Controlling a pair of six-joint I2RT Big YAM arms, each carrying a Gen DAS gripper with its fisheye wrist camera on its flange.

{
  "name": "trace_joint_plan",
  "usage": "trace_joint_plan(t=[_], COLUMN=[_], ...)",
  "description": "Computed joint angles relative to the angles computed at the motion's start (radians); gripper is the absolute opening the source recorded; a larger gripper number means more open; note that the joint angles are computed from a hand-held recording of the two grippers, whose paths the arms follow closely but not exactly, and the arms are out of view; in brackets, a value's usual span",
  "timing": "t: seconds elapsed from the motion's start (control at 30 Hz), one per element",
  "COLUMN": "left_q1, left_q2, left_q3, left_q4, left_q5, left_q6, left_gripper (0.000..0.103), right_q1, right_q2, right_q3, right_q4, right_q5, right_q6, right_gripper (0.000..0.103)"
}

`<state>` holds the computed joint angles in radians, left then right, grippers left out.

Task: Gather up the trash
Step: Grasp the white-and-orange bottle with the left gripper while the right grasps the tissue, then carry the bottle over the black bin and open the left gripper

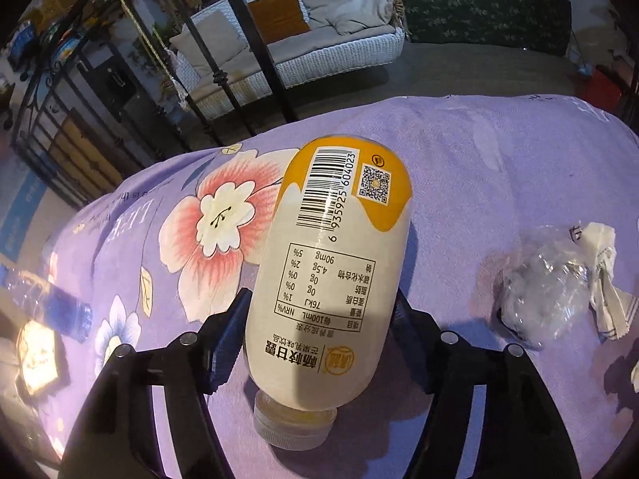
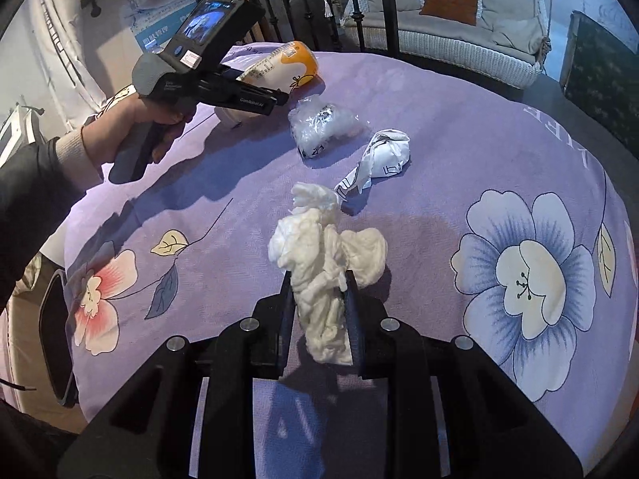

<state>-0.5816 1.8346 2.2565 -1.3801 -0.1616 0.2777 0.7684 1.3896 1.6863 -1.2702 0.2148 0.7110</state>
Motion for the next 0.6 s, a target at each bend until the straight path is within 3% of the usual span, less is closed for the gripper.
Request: trace_joint_plan(t=[0.3, 0.6], left_q1=[0.017, 0.031], left_q2=[-0.283, -0.560], left_q3=[-0.321, -0.546], left_q4=[0.120, 0.152], left_q5=[0.089, 0.184], left_q6=[-0.085, -0.171], left_gripper=[0.066, 0.066], right_q1=[0.069, 0.181], right_q2=[-0.034, -0.053], right_q3=[0.006, 0.035], right_q4=[-0.019, -0.023], right_q5=[0.059, 0.162], right_q6=[0.066, 0.133], right_gripper=[0.024, 0.024])
